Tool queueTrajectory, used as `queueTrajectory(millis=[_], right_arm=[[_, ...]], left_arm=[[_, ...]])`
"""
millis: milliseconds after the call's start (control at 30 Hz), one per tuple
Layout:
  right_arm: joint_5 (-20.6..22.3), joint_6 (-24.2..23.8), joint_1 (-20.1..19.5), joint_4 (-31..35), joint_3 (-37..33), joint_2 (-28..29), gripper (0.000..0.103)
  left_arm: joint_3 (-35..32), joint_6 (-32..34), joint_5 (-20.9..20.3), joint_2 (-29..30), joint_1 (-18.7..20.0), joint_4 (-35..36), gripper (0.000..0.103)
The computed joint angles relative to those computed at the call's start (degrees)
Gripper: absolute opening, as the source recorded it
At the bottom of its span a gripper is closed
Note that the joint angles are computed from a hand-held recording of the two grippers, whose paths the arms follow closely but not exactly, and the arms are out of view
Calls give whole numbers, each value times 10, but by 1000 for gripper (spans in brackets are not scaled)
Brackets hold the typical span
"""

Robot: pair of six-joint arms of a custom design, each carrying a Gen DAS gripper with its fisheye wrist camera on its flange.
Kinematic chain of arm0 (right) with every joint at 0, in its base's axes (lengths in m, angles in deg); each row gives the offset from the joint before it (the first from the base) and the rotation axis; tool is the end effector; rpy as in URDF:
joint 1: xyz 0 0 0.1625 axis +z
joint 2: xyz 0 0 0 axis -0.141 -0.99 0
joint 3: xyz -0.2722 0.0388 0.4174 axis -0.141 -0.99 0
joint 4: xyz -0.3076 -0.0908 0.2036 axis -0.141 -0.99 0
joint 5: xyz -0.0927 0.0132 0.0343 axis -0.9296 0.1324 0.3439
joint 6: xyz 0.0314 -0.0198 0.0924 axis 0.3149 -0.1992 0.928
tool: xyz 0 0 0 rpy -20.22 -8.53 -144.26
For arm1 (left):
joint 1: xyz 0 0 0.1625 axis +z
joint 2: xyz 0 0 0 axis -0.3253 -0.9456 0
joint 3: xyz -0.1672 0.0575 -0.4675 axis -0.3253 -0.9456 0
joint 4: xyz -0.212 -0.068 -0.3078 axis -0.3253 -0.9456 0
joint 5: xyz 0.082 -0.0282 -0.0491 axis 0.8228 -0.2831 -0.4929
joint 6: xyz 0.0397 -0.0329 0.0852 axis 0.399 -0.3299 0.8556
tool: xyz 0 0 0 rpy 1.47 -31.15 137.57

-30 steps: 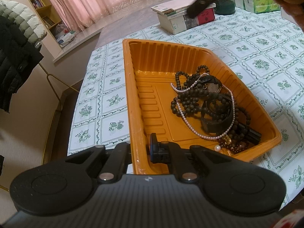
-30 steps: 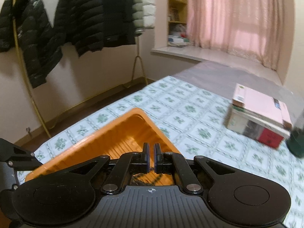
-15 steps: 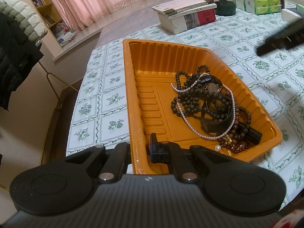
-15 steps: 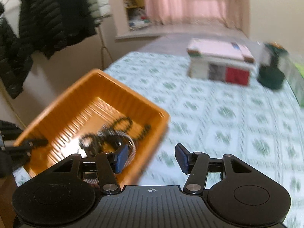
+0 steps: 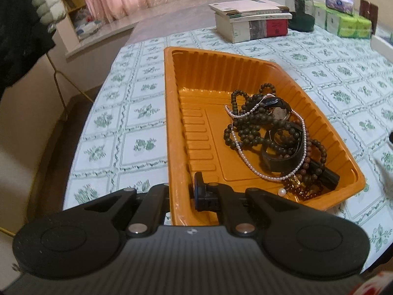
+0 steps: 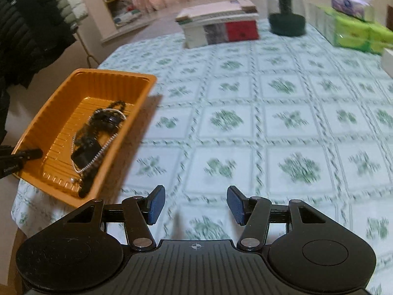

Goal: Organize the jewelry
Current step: 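Set the orange tray down on the table and open the left gripper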

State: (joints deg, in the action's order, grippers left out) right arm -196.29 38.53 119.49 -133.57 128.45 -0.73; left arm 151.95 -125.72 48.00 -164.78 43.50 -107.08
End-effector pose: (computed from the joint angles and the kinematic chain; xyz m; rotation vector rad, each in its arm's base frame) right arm 0.2238 -0.3218 0.1906 0.5377 -2.6315 0.6857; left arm -0.1403 -0.3038 0.3041 0.4938 2.0652 -0.7449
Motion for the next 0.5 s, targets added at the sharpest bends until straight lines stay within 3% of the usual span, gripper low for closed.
queueTrajectory(millis=[300,433,500], right_arm=[[-4,30,8,0,12,0,56],[0,38,13,10,5,4,56],[0,39,19,12,2,6,56]], left_arm=[[31,-1,-20,-42,24,-71,10],[50,-28,-24,-78,27,-108,26],[51,-50,-20,-95,22,-93,26]])
